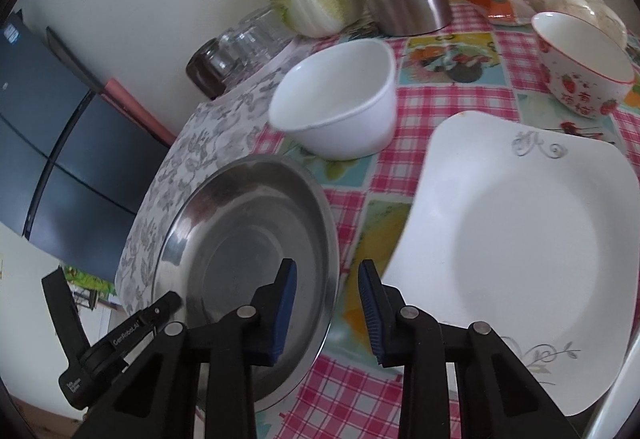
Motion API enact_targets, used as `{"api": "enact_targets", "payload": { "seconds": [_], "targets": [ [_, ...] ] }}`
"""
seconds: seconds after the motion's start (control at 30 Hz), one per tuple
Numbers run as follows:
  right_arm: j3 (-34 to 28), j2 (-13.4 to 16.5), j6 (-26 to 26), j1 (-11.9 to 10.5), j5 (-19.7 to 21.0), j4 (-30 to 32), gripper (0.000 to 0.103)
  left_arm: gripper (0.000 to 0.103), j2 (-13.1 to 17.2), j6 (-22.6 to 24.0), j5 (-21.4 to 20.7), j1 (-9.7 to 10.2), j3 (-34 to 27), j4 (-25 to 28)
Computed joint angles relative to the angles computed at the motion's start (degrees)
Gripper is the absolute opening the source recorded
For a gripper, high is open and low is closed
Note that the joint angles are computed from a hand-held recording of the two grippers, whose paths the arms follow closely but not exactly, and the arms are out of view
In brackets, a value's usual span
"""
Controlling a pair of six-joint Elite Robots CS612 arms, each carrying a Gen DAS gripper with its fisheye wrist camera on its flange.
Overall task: Organize plates and bowls
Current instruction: 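Lift the steel basin with the left tool and set it beside the square plate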
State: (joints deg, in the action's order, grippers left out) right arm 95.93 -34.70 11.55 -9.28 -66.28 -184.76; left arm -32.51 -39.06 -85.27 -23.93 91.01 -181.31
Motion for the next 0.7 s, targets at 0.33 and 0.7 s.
{"api": "enact_targets", "payload": {
  "seconds": [0.33, 0.7],
  "targets": [
    [-0.9, 0.7, -2.6, 0.9, -2.1, 3.0, 0.012, 0.015, -0.1, 0.8, 0.8, -0.30, 0.3, -0.3],
    [2.0, -2.2, -7.2, 0.8, -0.4, 2.0, 0.013, 0.014, -2.8, 0.6, 2.5, -0.94, 3.6, -1.4]
  ]
}}
